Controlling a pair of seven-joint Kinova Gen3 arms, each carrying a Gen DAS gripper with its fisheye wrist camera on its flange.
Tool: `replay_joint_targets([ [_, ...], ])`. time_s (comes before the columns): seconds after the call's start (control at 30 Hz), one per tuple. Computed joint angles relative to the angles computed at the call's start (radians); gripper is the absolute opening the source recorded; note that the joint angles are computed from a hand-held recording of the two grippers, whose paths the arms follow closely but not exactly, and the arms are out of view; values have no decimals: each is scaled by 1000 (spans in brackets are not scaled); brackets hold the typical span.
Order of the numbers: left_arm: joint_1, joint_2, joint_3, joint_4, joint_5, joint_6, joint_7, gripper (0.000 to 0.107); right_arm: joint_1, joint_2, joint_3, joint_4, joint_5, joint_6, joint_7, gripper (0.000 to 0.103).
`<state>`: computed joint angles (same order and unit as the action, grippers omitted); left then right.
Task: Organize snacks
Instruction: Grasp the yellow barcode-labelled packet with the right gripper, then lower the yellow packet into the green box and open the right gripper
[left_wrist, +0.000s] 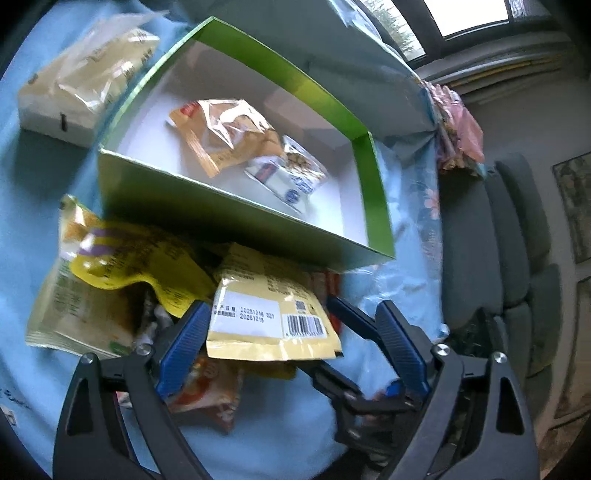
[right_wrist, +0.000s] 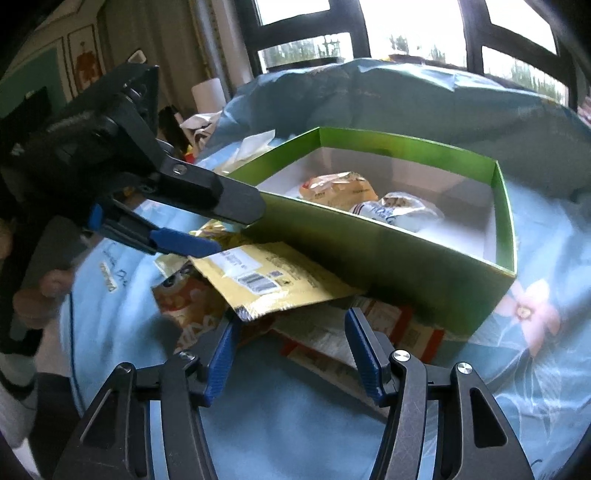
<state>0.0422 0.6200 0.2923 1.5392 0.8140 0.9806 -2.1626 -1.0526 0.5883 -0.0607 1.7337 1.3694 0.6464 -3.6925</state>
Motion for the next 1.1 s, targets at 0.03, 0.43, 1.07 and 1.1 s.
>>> replay_joint_targets([
  [0.03,-1,2,1,-2,1,5,1,89,-2,3,2,-3,0,7,5,59],
  [0.43,39,7,-17,-13,-55,-36,79,46,11,22,17,-21,32,18,-4,42],
  [1.07,43,-75,10,81,-93,-219,38,27,-28,57,61,-71,36,5,93,11],
  [1.1,32,-81,18,88,-85,-218,21,27,-34,49,62,-58,58,10,57,11],
])
